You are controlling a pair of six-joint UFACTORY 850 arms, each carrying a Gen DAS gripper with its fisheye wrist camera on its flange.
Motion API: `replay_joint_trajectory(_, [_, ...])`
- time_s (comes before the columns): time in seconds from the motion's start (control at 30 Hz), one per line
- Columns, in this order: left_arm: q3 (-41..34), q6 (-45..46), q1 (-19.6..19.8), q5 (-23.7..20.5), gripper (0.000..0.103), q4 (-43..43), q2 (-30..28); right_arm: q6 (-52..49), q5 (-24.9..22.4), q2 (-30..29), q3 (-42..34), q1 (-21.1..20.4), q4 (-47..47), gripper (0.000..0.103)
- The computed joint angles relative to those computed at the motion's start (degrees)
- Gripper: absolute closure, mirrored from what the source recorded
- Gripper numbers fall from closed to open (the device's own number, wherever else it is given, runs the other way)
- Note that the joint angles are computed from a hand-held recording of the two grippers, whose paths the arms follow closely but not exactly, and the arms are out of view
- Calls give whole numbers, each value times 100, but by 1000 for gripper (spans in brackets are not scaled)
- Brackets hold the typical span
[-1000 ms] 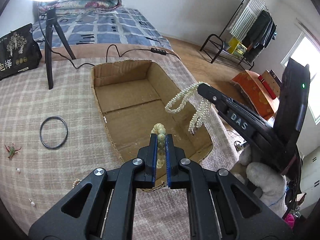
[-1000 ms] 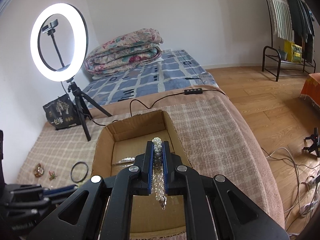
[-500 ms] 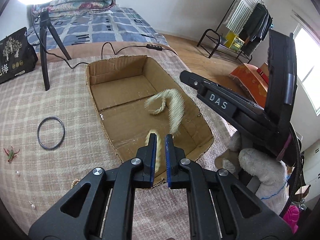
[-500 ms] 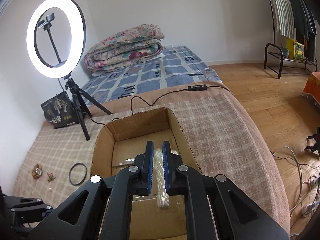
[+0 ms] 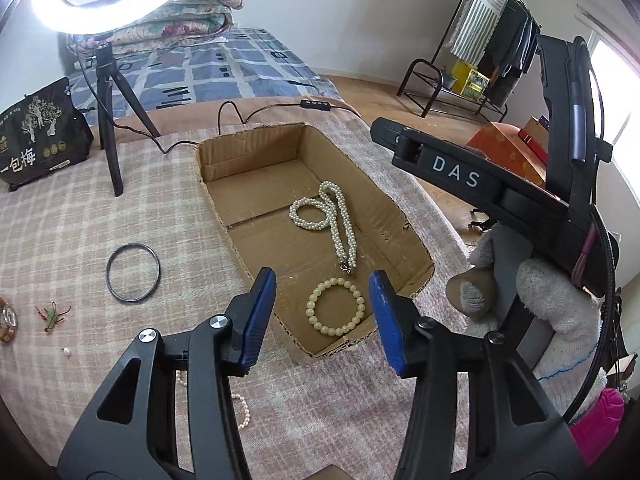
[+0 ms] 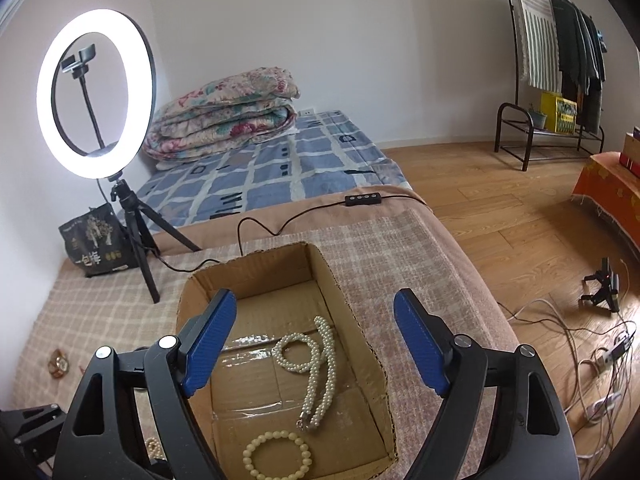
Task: Organize jewelry
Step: 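Withdraw both tools from the box toward the remaining jewelry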
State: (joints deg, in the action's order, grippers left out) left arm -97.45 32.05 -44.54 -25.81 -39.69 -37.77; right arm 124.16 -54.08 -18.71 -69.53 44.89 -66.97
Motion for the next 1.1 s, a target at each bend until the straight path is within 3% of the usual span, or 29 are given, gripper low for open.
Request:
replay_joint_trajectory(0.53, [926,349,467,425,54,-135,780,-669,-847,-213,-678,435,243,22])
replay_joint_trajectory(0.8, [1305,1091,895,629,54,-636,1047,-901,-800,-526,-1169,675,17,22])
replay_joint_trajectory(1.1, [1579,1672,1471,734,54,-843,1221,-656,-432,-754,-1475,920,-97,22])
